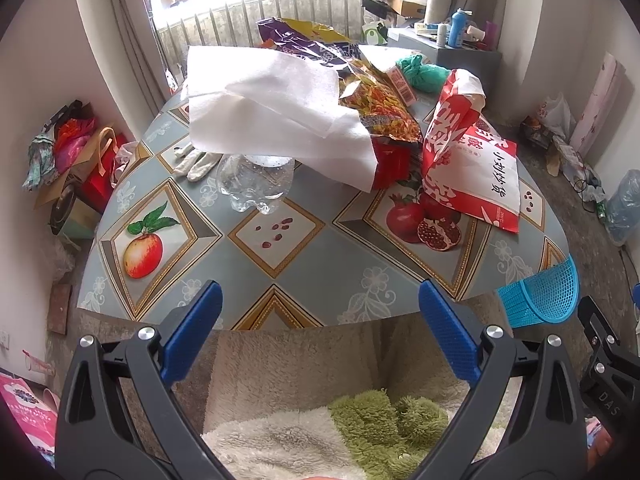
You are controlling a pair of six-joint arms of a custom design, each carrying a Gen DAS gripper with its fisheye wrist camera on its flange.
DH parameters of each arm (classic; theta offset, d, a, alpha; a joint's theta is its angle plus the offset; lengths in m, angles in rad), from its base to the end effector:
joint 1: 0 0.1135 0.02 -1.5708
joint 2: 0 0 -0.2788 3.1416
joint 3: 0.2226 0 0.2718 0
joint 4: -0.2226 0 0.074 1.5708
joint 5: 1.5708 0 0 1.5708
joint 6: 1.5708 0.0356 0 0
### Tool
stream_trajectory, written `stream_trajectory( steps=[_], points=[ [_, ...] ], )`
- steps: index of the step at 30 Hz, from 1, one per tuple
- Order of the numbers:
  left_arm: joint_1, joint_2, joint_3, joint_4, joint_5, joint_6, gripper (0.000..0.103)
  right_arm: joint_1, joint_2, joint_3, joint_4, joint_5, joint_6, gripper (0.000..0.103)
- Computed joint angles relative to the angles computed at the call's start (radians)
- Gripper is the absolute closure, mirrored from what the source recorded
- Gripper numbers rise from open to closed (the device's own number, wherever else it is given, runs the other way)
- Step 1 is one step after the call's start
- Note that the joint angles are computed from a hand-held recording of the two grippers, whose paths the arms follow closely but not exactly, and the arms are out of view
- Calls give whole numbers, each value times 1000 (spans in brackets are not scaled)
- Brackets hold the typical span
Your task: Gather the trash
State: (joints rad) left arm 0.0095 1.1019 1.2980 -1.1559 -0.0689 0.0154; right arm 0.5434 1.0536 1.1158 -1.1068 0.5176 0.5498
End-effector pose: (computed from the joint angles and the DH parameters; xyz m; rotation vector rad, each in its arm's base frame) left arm 0.2051 0.0044 0.3830 -0.0200 2.5299 0.0971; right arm 0.1766 0.0861 0.3415 0.1807 2.4252 -0.2090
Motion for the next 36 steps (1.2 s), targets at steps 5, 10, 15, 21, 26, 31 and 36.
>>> stream_trajectory(
  steps=[5, 10, 15, 21, 26, 31, 36],
  points=[
    [2, 0, 0, 0, 1, 3, 9, 3, 8, 8, -1, -2, 2, 6],
    [10, -4, -10, 5, 2, 11, 9, 5, 10, 8, -1, -1, 4, 6],
    [12, -6, -14, 7, 1, 13, 9, 8, 12, 8, 0, -2, 6, 6],
    [13, -8, -20, 11, -3, 16, 9, 7, 12, 7, 2, -2, 6, 6],
    [15, -8, -21, 13, -2, 19, 9, 5, 11, 7, 2, -4, 4, 6],
    [17, -8, -22, 14, -2, 19, 9, 4, 10, 6, 3, -5, 5, 6],
    [22, -10, -23, 14, -2, 25, 9, 9, 12, 1, 8, -5, 10, 6]
  ],
)
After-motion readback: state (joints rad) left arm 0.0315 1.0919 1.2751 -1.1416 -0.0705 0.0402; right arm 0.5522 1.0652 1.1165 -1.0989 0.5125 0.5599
